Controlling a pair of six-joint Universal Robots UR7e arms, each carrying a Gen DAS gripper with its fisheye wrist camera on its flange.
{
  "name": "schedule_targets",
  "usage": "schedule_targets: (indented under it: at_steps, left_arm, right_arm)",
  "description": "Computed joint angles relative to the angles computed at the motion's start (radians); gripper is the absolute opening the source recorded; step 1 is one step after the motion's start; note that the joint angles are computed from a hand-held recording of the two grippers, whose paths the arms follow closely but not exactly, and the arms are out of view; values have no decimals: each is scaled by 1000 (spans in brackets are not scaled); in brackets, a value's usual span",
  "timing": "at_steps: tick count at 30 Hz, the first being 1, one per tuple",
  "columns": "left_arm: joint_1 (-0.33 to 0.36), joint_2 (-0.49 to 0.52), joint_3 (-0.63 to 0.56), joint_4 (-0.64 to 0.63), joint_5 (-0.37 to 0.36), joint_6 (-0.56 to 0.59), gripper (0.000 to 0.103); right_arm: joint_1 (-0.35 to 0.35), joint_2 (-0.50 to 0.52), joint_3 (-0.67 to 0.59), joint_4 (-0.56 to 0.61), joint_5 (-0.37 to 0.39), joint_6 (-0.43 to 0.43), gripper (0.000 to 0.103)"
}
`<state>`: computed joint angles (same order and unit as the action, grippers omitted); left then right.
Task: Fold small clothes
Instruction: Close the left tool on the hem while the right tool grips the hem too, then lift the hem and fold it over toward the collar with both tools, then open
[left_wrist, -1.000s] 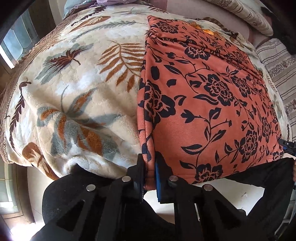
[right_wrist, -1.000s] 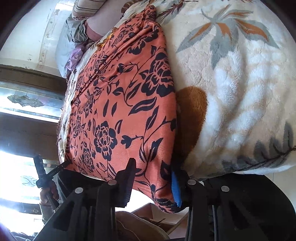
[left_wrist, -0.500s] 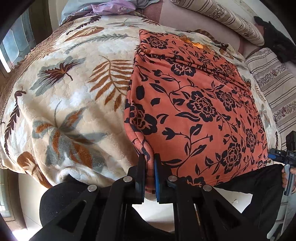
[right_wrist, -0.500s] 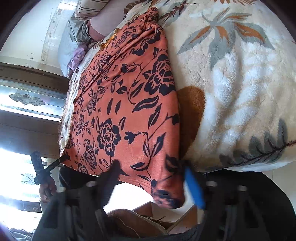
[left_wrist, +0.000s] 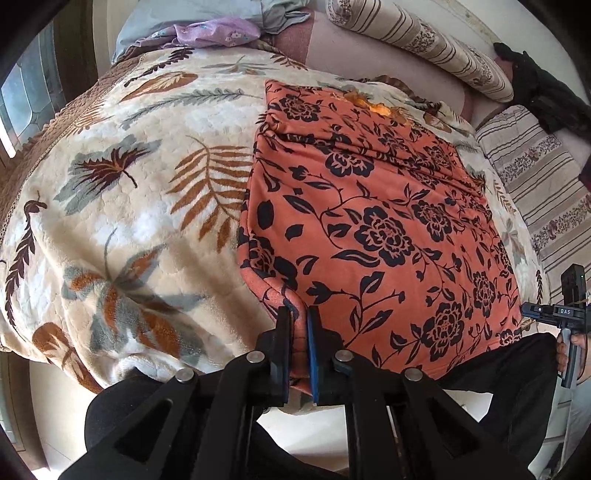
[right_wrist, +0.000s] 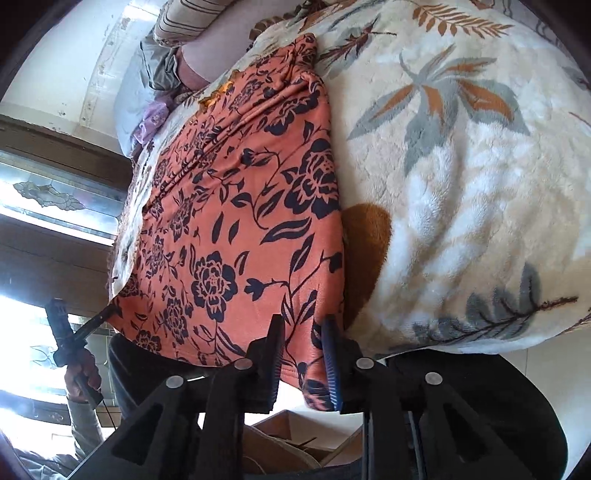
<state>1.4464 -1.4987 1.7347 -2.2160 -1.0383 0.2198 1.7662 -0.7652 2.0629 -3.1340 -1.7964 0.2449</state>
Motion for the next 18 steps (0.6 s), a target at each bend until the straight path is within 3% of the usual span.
schedule_targets:
  at_steps: [1,2,4,6,8,11,16,18]
  left_arm:
    - [5,7,-4,7,1,-9,8]
    - [11,10,-4,6,-10,-12,8]
    - [17,19,-1,0,-7,-18,8]
    - [22,28,-2,3,-8,-18,8]
    - [23,36,-7,13,-5,-23,8]
    - [16,27,-1,2,-7,-1,8]
    - [8,-7,7,-46,-46,36,8]
    - [22,13,-15,-18,-36,11,8]
  right_arm:
    - [4,8,-8,11,-25,12,71]
    - [10,18,-16,10,-51,11,86]
    - [10,31,-27,24,-57,3,86]
    - [4,40,-36,38,-32,3,76]
    - [12,50,-54,91,-49,1,25]
    - [16,42,-53,108,-52,3,11]
    - [13,-1,-9,9,17,6,8]
    - [1,6,-20,27,38,4,8]
